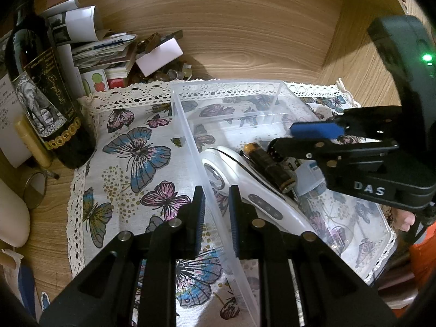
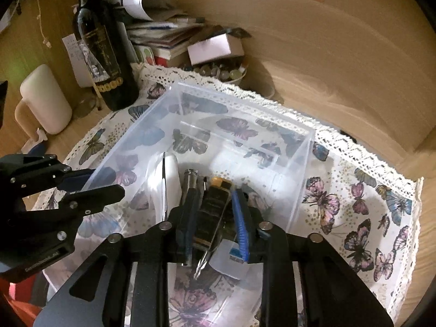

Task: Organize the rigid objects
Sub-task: 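Carry the lighter into the clear box and open the right tool, then grasp the small black plug with the right tool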

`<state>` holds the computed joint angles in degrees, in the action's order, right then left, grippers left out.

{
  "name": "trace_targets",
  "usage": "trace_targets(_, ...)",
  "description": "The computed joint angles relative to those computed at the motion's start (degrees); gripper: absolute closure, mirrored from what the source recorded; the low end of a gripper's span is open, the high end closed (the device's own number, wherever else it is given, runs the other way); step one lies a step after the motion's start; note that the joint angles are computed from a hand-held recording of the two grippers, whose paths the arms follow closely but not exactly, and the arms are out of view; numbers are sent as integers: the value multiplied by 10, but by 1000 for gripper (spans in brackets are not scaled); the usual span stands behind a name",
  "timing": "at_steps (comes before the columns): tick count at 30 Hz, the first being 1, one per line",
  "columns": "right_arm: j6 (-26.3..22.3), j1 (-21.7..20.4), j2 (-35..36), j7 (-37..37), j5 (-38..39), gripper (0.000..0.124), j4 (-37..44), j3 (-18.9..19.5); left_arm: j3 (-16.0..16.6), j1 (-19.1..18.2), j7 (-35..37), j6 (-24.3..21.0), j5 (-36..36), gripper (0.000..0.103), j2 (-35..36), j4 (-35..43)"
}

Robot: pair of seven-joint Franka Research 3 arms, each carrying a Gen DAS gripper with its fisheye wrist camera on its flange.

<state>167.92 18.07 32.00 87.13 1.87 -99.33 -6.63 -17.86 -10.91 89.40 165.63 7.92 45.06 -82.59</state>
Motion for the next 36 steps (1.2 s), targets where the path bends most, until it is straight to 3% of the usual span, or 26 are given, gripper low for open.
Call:
trace_targets(1,13,8,-4,7,-5,91,-8,-10,0,0,0,0,0,87,0,0)
trace_targets(5,75,66,-26,53,-38,64,-54,-82,0,0,0,0,1,87,1,1)
trace_targets(9,103,124,-46,87,-58,56,-89,-154,-1,1,0,1,0,87,0,0)
trace_targets(16,158,210,-85,118,-37,53,-164,-256,0,0,0,0,1,87,0,0)
trace_targets(20,183,286,-92,118,-4,53,-207,-342,-1,1,0,1,1,87,0,-1)
trace_targets(21,185,312,-89,118,7,53,-217,-371,-1,1,0,1,1,87,-1,-2)
trace_targets(28,179,404,-58,102,78,53,-255,-470,0,1,-3,3,1,87,-2,-5)
trace_targets(31,183,404,-53,87,102,53,-268,-467,1,0,-2,1,3,87,-2,-4)
trace_targets(36,180,325,-68,47,125,53,-268,-375,3,-1,-3,3,5,87,-4,-7)
